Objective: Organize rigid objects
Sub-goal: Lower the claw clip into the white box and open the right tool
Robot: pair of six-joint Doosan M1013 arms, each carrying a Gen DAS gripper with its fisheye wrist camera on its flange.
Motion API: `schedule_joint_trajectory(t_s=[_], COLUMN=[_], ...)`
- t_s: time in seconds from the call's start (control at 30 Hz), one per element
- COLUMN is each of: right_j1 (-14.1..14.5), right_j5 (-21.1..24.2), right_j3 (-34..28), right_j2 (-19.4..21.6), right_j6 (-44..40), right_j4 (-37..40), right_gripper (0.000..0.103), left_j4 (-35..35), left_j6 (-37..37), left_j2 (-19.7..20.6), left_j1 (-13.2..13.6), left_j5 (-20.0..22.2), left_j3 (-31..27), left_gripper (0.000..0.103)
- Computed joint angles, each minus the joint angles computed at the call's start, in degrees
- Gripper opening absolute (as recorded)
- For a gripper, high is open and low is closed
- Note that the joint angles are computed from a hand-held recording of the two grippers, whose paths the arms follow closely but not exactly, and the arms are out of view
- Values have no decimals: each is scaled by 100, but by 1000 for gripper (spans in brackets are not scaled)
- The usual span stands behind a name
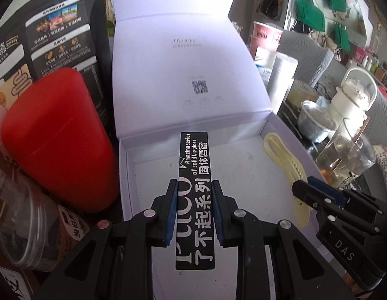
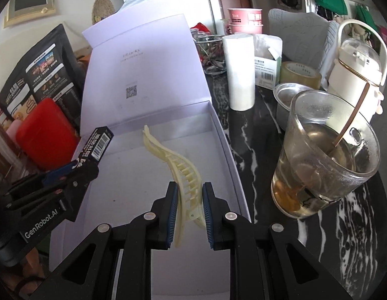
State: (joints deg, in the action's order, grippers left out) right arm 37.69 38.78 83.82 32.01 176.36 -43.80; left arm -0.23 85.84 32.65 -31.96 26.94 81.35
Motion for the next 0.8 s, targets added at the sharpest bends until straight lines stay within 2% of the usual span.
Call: schedule_joint_trajectory(t_s=[0.17,0.33,0.43,0.63,0.8], right_j1=[16,11,30,65,90], right_j5=[148,345,418,415,468], right_j3=[-79,-177,-201,-129,-95], right_j2=[58,120,127,52,2], right_j6=[-120,-240,-201,75,243], right_j4=[22,177,110,-119,-253], right_gripper=[20,21,27,35,35], left_j4=[-79,127,128,348,653], left_j6=[-7,-422,-523,-689,-851], left_j2=[71,149,174,75,66], left_j1=[13,31,45,30,-39], left_j5=[236,700,861,808,814], left_j3=[-93,-275,-331,-237,-265], left_gripper=[25,25,25,25,25])
